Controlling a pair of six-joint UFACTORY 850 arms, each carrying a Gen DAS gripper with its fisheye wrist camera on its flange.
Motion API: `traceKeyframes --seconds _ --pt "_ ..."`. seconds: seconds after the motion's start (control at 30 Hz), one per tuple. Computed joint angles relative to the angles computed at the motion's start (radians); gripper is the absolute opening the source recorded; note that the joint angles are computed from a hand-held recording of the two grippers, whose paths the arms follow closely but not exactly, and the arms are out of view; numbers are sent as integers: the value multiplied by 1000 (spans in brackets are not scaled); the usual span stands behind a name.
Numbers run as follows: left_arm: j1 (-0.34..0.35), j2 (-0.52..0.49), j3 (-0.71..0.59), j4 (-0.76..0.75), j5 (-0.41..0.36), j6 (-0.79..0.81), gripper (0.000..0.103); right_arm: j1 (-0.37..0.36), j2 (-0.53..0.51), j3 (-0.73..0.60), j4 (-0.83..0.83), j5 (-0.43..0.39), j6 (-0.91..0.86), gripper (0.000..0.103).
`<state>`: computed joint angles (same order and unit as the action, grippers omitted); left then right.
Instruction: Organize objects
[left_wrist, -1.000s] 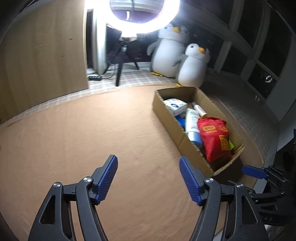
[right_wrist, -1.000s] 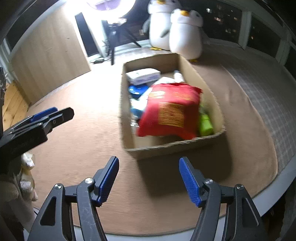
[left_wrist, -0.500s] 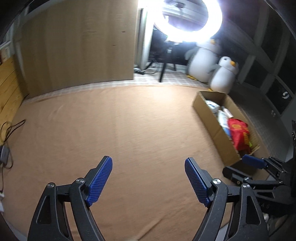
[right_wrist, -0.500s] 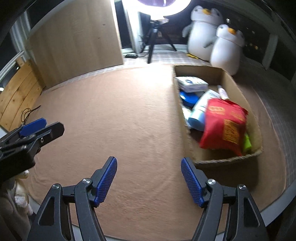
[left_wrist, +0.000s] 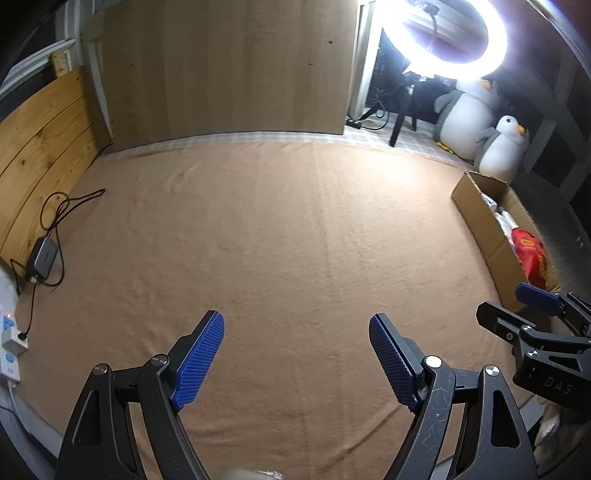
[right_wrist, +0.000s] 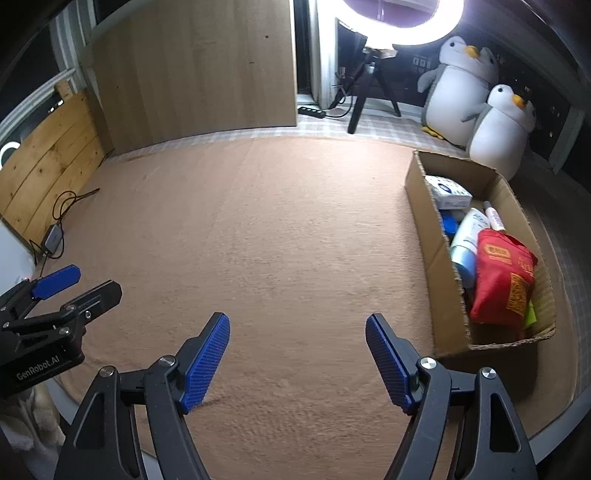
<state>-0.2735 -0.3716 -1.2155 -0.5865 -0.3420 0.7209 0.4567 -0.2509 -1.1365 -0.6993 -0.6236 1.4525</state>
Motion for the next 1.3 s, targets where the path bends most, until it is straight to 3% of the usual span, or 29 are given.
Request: traceKeyframes --seconds 0.9,1.3 --pt "47 -8 -3 -66 -12 99 93 56 -72 -82 -47 -54 72 73" --pt "42 -19 -14 3 -7 14 98 49 -78 -88 -40 -61 61 73"
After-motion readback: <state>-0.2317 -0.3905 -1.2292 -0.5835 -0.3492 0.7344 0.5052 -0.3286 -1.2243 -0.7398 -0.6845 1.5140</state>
